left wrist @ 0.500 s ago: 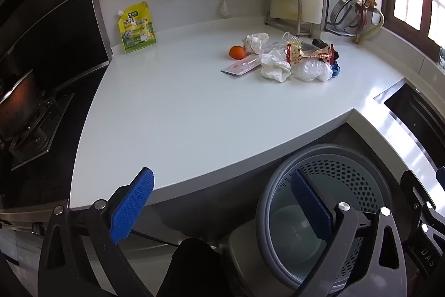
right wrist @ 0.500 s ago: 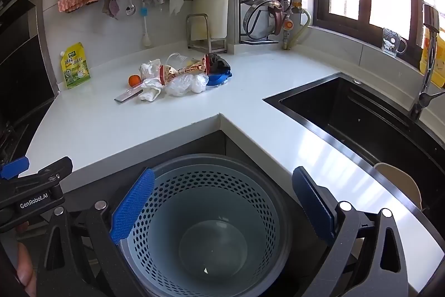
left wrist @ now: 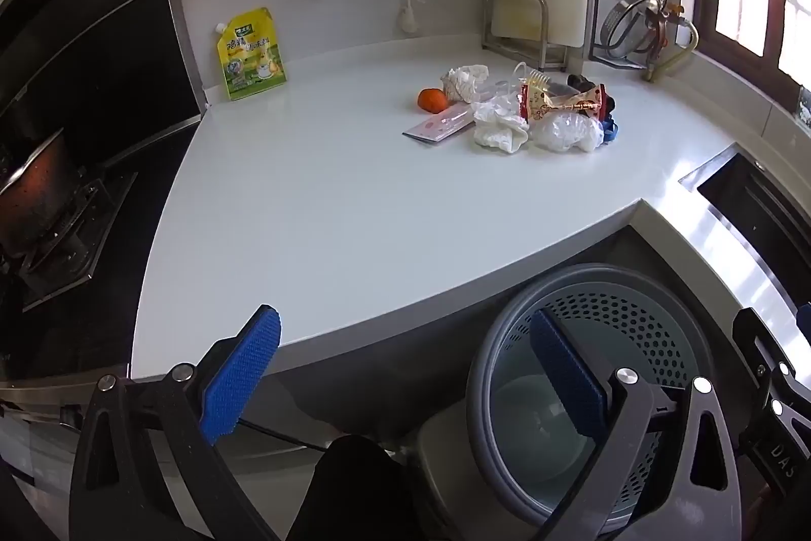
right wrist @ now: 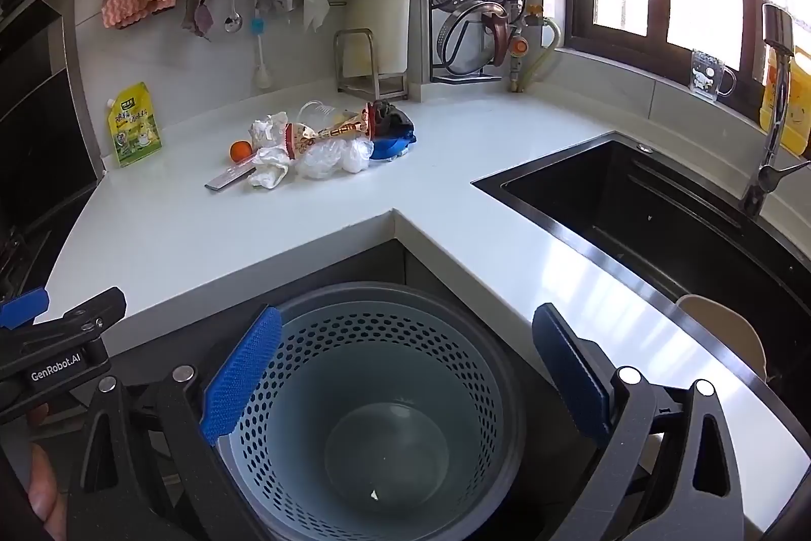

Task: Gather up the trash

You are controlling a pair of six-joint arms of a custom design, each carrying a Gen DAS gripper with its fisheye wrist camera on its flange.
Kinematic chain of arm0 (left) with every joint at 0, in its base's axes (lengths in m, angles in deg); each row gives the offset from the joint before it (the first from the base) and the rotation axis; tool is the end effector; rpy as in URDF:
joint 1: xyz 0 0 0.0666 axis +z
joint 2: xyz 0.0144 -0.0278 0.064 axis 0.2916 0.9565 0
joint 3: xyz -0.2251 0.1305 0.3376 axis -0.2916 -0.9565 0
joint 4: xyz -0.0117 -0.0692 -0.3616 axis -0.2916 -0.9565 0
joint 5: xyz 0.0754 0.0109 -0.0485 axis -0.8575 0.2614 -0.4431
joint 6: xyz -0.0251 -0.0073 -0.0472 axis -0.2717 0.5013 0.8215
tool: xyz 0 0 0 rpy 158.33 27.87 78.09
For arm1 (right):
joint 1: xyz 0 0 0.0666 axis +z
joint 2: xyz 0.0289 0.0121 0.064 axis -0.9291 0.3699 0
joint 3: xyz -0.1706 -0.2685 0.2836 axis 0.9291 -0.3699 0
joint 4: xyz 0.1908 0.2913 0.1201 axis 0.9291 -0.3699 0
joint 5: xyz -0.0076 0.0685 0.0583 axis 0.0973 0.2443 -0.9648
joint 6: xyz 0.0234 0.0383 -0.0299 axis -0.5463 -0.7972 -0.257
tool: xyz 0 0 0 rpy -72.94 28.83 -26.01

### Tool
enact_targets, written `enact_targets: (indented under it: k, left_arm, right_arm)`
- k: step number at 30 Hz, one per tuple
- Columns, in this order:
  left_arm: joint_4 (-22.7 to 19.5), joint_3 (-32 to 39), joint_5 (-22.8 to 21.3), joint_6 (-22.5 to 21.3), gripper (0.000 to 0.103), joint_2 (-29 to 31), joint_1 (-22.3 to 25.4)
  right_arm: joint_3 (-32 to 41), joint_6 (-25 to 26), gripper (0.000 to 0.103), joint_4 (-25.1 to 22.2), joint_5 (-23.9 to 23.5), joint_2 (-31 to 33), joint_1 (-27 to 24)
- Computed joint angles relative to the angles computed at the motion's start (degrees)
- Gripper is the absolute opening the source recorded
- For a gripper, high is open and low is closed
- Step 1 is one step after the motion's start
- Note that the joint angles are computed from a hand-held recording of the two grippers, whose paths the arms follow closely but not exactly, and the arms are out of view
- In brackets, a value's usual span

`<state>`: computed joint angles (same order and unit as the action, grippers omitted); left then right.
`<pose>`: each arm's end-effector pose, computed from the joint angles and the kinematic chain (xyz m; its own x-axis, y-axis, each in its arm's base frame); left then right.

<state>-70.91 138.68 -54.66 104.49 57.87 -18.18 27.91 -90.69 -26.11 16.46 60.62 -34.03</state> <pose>0.4953 -0.3266 0.3913 -0.6922 -0.0455 -0.7203 -0.1256 0.9904 0.0582 0.4593 0.2917 0.3860 -0.6006 0.0775 -0.7958 0.0785 0.9962 0.0378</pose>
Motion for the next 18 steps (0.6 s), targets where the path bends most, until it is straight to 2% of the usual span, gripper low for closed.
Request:
enact_targets:
  k: [18]
  left_arm:
    - [0.7,-0.9,-0.7,-0.1,0.097,-0.5,-0.6]
  right_arm:
    - [0.0,0.0,0.095,-0.2,0.2,-0.2,0.1]
